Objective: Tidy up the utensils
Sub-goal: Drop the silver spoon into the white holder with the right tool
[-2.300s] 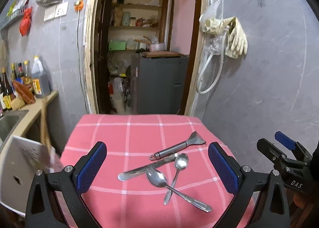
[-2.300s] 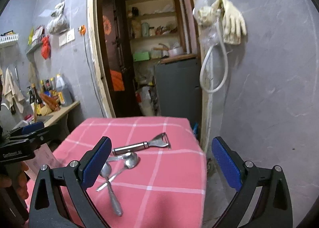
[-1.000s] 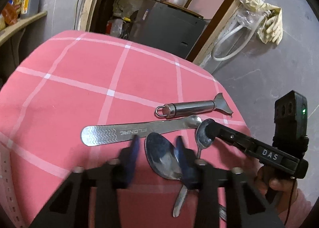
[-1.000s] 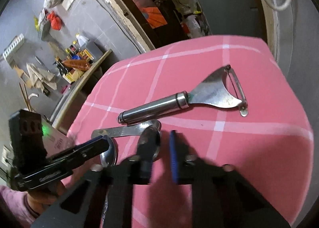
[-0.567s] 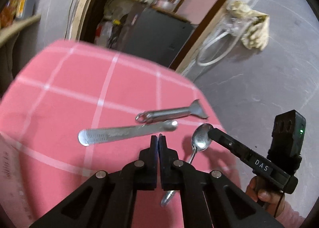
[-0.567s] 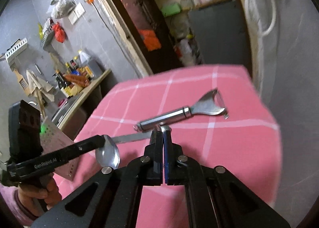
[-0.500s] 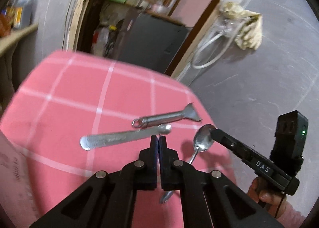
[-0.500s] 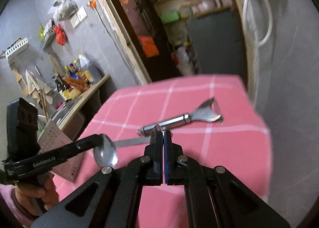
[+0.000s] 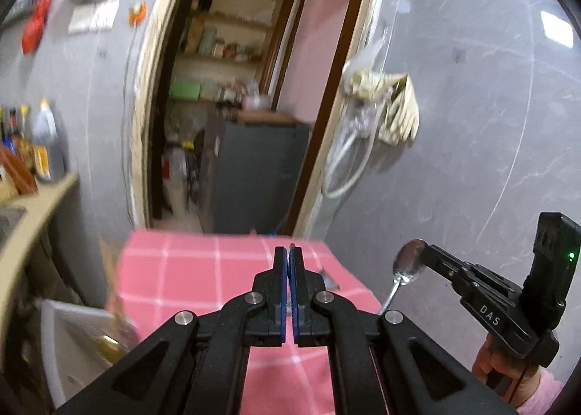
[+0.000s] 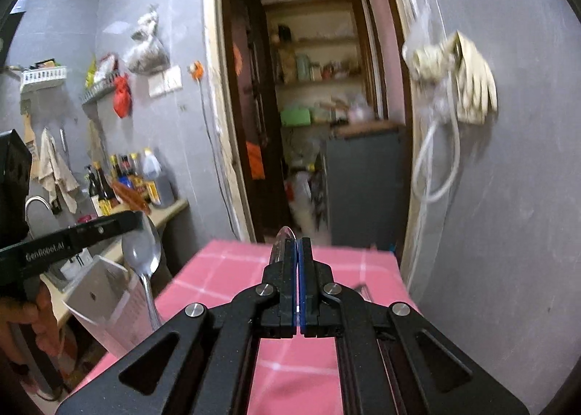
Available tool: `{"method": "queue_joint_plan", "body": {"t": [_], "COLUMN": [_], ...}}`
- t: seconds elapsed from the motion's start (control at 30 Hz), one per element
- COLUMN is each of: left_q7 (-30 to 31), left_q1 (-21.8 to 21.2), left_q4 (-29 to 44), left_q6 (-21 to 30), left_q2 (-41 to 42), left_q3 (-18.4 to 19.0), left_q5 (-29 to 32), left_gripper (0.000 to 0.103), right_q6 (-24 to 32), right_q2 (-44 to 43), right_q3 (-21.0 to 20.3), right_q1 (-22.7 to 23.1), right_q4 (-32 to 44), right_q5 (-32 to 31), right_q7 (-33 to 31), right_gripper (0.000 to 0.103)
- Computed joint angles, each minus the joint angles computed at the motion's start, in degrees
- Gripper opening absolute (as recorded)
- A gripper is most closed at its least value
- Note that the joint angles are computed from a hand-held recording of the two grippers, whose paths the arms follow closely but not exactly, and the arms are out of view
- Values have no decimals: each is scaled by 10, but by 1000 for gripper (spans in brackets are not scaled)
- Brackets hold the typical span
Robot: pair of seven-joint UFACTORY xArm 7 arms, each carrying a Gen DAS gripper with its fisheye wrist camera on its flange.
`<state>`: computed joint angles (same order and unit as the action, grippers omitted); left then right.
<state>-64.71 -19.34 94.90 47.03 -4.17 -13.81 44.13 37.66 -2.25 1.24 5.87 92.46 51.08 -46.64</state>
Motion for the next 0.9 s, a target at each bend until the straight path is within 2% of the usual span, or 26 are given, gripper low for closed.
{"method": "queue_joint_plan", "body": {"t": [0.17, 0.43, 0.7, 0.9], "left_q7": [32, 86, 111, 145], "left_q1": [27, 99, 171, 213], "left_q4": [-17, -58, -126, -176], "left_q6": [8, 50, 43, 27], "left_q2": [-58, -158, -220, -240], "left_q3": [-4, -28, -60, -96], "left_q5": [17, 30, 47, 61], "left_gripper": [2, 2, 2, 2], "right_q6": [-21, -62, -162, -185], "right_q2": [-19, -44, -71, -89], "right_q3": [16, 37, 62, 55], "right_q1": [26, 92, 150, 188], "right_q4": [13, -7, -88, -138], "right_q5": [9, 7, -87, -131], "right_q7": [11, 1, 6, 10], "right_gripper": [1, 1, 1, 1]}}
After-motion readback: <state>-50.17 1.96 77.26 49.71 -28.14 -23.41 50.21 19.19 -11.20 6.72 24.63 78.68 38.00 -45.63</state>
